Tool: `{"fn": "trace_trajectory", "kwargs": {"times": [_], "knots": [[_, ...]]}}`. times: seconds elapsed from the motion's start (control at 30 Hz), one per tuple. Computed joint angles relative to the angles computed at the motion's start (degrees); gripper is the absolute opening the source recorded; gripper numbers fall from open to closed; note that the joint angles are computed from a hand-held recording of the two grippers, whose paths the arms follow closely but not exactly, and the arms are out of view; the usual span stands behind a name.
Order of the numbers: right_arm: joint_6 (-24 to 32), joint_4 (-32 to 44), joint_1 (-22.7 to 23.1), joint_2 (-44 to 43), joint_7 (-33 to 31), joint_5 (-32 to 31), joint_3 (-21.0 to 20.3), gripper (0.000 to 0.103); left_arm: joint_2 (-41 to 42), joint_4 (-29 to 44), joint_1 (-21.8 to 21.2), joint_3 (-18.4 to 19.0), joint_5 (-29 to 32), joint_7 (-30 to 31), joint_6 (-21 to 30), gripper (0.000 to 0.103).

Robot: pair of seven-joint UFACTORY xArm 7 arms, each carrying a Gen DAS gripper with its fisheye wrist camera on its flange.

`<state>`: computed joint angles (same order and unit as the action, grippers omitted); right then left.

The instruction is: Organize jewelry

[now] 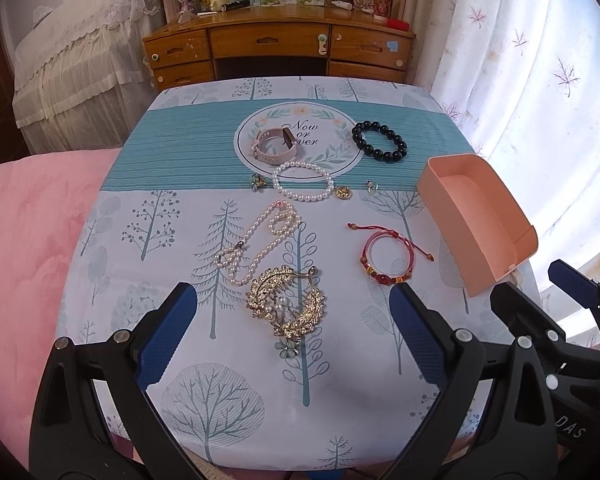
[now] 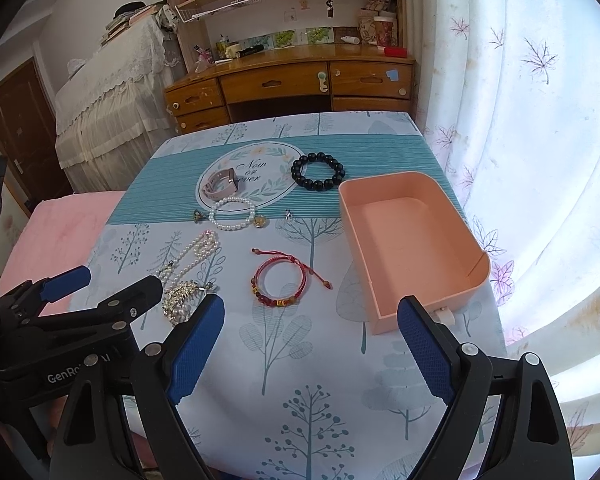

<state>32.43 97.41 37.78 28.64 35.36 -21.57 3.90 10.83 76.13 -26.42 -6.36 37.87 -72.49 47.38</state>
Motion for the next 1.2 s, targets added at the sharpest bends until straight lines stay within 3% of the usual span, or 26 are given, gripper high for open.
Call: {"fn": "trace_trajectory", "kwargs": {"times": [0.77,1.2], "knots": [[0.26,0.11,-0.41,0.67,-1.74,2.03,0.42,0.090,0.92,0.44,0.16,0.26,-2.34,1.86,0.16,0.096],[-0.46,-0.99,0.61,-0.43,-0.01,0.16,-0.37,0.090,-1.09,-0.99,-0.34,-0.07,-0.05,-0.38,0.83,0.096]]}}
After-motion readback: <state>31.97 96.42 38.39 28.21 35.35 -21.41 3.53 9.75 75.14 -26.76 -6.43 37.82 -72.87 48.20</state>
